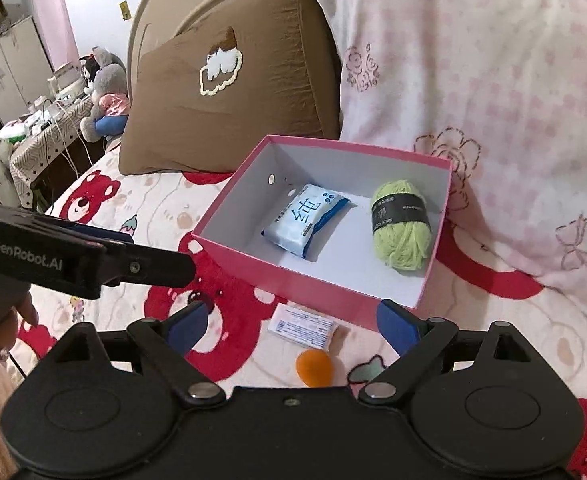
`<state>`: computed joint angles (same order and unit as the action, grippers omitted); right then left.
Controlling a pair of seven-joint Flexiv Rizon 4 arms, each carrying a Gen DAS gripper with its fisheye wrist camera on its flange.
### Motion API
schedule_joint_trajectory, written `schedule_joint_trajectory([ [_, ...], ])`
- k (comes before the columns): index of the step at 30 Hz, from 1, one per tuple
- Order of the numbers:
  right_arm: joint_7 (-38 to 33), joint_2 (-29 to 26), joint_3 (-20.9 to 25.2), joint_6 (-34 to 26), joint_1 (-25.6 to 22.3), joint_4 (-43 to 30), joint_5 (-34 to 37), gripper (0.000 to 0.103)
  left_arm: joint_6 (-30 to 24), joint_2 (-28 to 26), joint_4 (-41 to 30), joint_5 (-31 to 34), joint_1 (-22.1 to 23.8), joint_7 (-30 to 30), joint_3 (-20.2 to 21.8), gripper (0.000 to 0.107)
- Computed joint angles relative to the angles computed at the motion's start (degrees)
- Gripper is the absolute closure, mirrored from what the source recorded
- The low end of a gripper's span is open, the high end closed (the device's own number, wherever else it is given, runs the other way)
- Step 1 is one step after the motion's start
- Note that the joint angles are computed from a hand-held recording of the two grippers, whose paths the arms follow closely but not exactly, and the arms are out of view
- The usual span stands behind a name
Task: Organize objects
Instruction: 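Withdraw the left tool and move it toward the purple plush toy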
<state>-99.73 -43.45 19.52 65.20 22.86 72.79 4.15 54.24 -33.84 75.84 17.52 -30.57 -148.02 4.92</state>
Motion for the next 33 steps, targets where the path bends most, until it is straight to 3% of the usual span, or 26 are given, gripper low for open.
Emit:
schedule_joint_trajectory([
  [17, -2.68, 7.92, 0.94, 6.6, -1.54, 14.54, -1.51, 0.005, 6.72, 2.78, 8.03, -4.01, 0.24, 1.13, -2.28, 0.004],
  [20, -5.64, 7.75, 4.18, 8.24, -4.24, 16.16, 0.53, 0.005, 7.79, 2.43, 8.46, -3.97, -0.34, 0.98, -1.87, 0.004],
  [23, -5.07, 7.46, 4.36, 10.56, -4.62, 18.05, 1.79, 0.005, 6.47, 1.65, 7.22, -1.66, -2.29, 0.42, -0.39, 0.004],
  [28, -5.94, 6.75, 7.21, 14.66, -7.22, 21.05, 3.9, 0.005, 7.94, 0.45, 7.69, -2.05, -2.36, 1.31, -1.5, 0.004],
  [33, -5.31, 7.07, 6.98, 18.81, -7.53, 25.4, 1.37, 0.005, 8.14, -1.07, 6.86, -0.02, -4.89, -0.64, 0.56, 0.004],
])
